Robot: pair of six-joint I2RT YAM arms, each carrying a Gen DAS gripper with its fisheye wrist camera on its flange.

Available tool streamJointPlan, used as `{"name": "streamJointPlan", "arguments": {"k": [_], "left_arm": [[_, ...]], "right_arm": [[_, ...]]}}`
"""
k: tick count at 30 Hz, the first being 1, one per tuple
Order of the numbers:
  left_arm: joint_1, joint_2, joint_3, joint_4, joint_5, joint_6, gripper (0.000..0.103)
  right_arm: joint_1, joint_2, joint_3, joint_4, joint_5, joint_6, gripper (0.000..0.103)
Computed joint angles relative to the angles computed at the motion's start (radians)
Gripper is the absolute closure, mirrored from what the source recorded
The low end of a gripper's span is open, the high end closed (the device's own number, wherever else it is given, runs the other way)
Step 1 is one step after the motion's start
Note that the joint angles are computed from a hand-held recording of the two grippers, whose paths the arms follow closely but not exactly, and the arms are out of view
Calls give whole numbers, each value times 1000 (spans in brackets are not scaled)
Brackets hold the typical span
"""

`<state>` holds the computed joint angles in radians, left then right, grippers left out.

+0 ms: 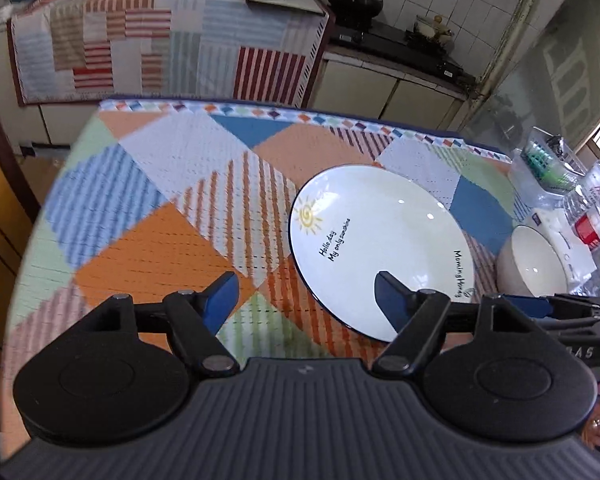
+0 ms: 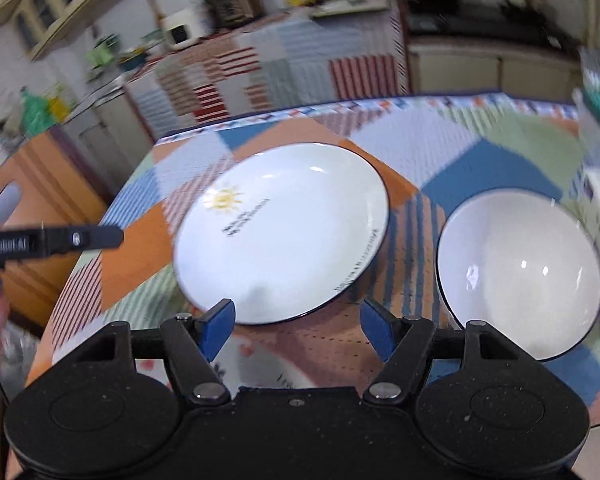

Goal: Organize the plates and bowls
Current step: 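Move the left tool to the white sun plate rim and grasp it, then carry the sun plate with the left tool and lower it onto the bunny plate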

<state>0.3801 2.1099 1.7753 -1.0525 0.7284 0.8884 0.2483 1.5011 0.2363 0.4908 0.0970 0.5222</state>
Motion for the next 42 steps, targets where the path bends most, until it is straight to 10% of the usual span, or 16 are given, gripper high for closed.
{"name": "streamJointPlan", "arguments": {"k": [8,14,23,33,42], "left_arm": [[-65,81,-28,89,-25,-107,36],[-78,116,-6,57,-44,-100,76],[-74,213,105,-21,3,-156,81],[-102,283,202,34,35,-284,83],[-127,298,288,-104,-36,-134,91]], "right_arm": [[-20,211,86,121,22,71,39],[11,232,116,73,91,92,57],[44,193,174,-106,132,223,76],[-47,355,96,238,28,517,75],[-123,374,120,248,-27,378,88]]}}
